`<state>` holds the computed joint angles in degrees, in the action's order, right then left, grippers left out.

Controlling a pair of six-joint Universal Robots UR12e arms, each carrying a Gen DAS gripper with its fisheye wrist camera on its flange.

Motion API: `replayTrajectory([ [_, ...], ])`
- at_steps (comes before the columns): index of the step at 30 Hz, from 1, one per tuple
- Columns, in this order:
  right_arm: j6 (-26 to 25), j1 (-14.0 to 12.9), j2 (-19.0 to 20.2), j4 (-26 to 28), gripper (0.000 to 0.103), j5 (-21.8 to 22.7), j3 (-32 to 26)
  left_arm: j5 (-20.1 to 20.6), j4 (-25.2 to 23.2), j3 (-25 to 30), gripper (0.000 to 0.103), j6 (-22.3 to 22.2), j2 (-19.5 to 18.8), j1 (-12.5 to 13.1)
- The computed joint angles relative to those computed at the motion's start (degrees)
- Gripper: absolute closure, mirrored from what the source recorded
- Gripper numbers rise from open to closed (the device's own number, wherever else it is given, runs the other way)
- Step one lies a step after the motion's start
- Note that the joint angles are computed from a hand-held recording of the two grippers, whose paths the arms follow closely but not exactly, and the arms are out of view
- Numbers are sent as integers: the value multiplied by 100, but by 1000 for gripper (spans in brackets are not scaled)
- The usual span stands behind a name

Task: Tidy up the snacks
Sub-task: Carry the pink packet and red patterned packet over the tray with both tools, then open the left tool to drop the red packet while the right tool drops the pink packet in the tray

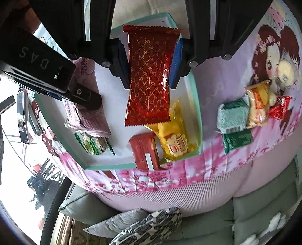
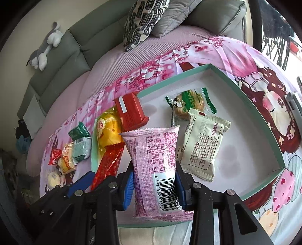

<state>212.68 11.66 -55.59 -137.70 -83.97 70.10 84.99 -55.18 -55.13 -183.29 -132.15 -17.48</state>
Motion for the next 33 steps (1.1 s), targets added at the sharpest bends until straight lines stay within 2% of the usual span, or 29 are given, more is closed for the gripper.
replayTrajectory([
  [10,-86,8,56,242,61,5,-103,-2,-397,140,61,63,-81,-26],
  [15,-98,12,82,372,61,-15,-151,-142,-639,237,61,-3,-139,-5],
  [23,-57,6,100,451,60,-31,-171,22,-549,260,59,41,-194,-39],
  [28,-22,1,104,468,55,-32,-170,38,-541,265,58,38,-204,-38],
  [33,2,7,76,376,52,-72,-135,-7,-600,303,50,-75,-213,-14],
])
